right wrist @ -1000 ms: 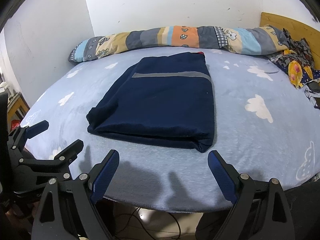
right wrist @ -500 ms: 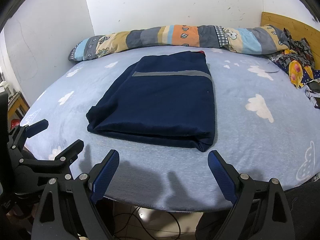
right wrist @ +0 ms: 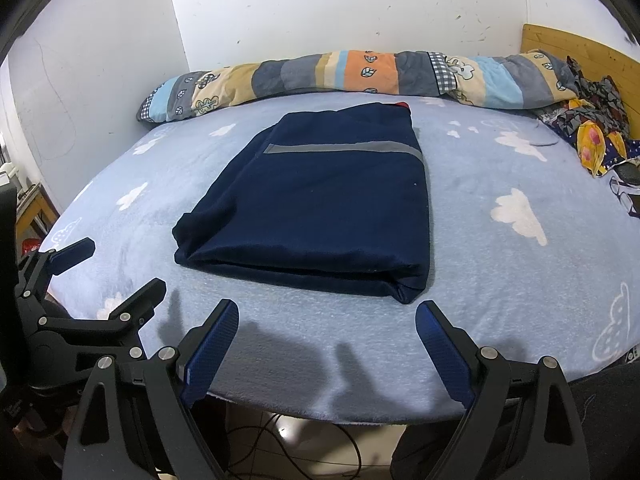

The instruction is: Fold large clothes

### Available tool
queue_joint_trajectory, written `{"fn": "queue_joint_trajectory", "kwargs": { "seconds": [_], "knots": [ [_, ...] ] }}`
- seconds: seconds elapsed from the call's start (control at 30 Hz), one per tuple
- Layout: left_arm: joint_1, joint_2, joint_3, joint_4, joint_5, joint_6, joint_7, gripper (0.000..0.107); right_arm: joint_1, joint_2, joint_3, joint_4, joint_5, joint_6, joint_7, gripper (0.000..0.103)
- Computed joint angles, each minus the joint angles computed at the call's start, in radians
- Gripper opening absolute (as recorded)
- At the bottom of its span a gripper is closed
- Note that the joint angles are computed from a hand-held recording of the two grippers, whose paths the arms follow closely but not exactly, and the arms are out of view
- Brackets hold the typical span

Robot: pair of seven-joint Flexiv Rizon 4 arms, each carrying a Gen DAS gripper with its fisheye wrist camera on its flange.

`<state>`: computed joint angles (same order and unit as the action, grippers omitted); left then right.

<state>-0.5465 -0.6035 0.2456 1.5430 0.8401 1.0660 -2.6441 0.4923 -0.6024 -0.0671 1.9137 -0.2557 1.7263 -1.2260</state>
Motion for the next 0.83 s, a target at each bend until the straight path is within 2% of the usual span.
{"fn": "queue_joint_trajectory", "kwargs": {
  "seconds": [0.47, 0.67, 0.73, 0.83],
  "knots": [
    [-0.001, 0.001, -0.002, -0.001, 0.005, -0.004, -0.003, 0.101, -0.009, 0.0, 0.009, -0.003, -0.001, -0.004, -0.006, 0.092],
    [-0.015, -0.004, 0.0, -0.018, 0.022, -0.055, -0.004, 0.101, -0.011, -0.001, 0.012, -0.003, -0.001, -0.002, -0.007, 0.092],
    [0.002, -0.002, -0.016, -0.015, 0.005, -0.058, 0.017, 0.099, -0.018, -0.002, 0.018, -0.006, -0.002, -0.002, -0.009, 0.092],
    [0.05, 0.002, -0.042, 0.003, -0.05, -0.012, 0.057, 0.097, -0.032, -0.004, 0.032, -0.012, 0.001, 0.002, -0.007, 0.092]
  ]
}}
